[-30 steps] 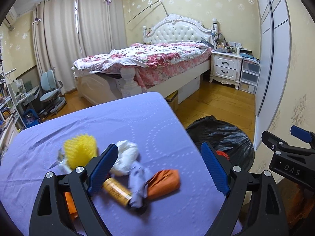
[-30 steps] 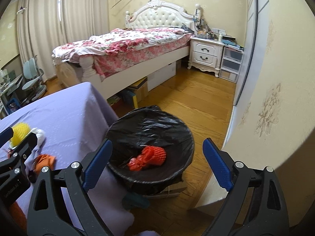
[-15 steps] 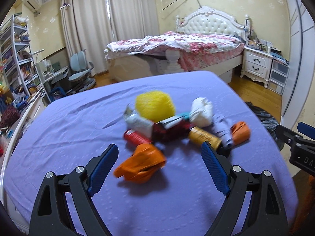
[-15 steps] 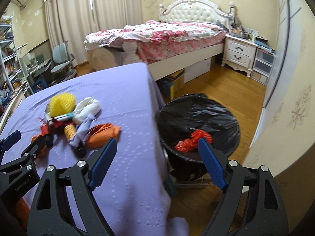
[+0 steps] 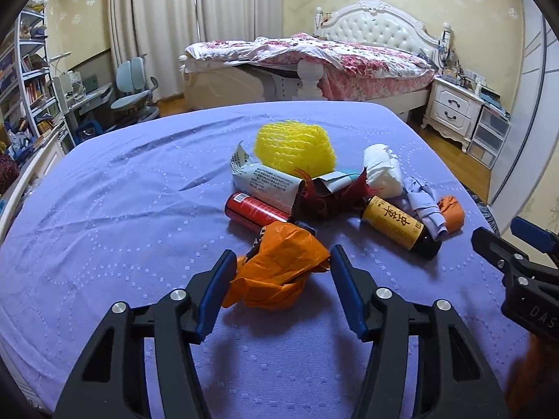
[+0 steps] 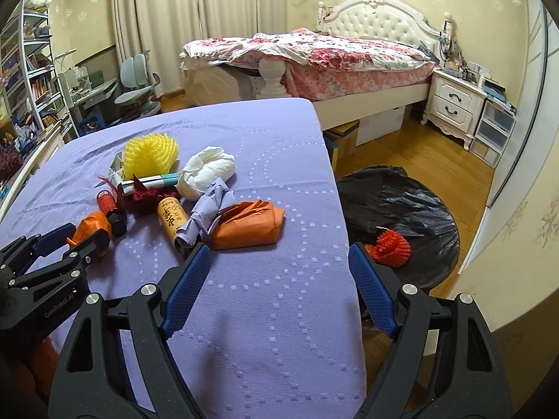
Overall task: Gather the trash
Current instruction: 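Grasp the orange plastic bag with the left tool while the right tool returns to the pile, then grasp the grey cloth with the right tool while the left tool holds the orange bag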
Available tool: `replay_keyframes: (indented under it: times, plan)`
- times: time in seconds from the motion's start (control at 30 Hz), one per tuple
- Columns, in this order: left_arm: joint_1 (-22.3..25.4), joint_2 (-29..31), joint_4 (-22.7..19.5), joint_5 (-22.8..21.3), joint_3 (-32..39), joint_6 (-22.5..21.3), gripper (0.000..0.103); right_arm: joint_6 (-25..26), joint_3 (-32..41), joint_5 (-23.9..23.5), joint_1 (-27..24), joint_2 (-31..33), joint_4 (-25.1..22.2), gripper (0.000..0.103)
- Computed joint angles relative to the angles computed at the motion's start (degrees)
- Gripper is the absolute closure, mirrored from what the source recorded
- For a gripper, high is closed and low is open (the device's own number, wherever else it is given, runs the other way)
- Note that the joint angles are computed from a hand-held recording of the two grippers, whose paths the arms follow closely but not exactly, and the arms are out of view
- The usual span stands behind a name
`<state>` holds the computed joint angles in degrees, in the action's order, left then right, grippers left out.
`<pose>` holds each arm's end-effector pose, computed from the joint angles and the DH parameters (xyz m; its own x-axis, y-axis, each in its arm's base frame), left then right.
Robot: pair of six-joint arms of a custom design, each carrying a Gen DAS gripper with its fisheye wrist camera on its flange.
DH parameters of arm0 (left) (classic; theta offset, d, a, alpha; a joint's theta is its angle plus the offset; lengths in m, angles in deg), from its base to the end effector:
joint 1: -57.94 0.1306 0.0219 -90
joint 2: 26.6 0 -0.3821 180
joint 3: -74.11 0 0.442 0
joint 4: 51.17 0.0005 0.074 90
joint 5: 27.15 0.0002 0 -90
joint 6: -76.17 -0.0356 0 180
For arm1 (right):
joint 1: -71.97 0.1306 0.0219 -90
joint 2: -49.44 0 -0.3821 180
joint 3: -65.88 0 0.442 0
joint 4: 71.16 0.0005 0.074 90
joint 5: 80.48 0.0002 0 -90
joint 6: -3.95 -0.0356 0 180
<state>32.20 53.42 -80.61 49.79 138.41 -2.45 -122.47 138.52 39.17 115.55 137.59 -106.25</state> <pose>0.4155 -0.1920 0.3100 -0.6813 0.1151 -0.7229 0.1480 0.9888 0.0179 0.3761 0.3329 0.3131 -0.6711 0.0736 -0.7377 0.0333 0.9970 0.0692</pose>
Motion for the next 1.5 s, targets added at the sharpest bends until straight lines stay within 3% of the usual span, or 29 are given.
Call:
replay_keyframes:
  times: [0.27, 0.43, 0.8, 1.0, 1.1, 1.5]
  plan:
    - [0.2, -2.6, 2.3, 0.7, -2.1, -0.2, 0.051, 0.8, 0.8, -1.1, 0.1, 0.6, 0.8, 0.028]
    - [0.1, -3.9, 3.5, -3.4, -3.0, -2.1, 0.051, 1.6, 2.0, -3.4, -0.2, 1.4, 1.5, 0.044]
    - [4.3, -3.4, 1.9, -1.1, -2.5, 0.9, 0.051, 4.0, 8.3, -7.4, -0.7, 7.1, 0.9, 0.065]
    - [4.7, -3.2, 1.9, -0.2, -2.6, 1.4, 0.051, 4.1, 9.4, -7.8, -0.9, 8.6, 0.4, 0.068]
    - [4.7, -3.3, 2.0, -0.1, -2.7, 1.3, 0.051, 4.6, 10.2, -8.5, -1.1, 9.2, -0.3, 0.08]
    - [4.8, -3.9, 3.0, -0.1, -3.3, 0.9, 0.051, 4.6, 8.8, -9.3, -1.0, 7.8, 1.4, 0.083]
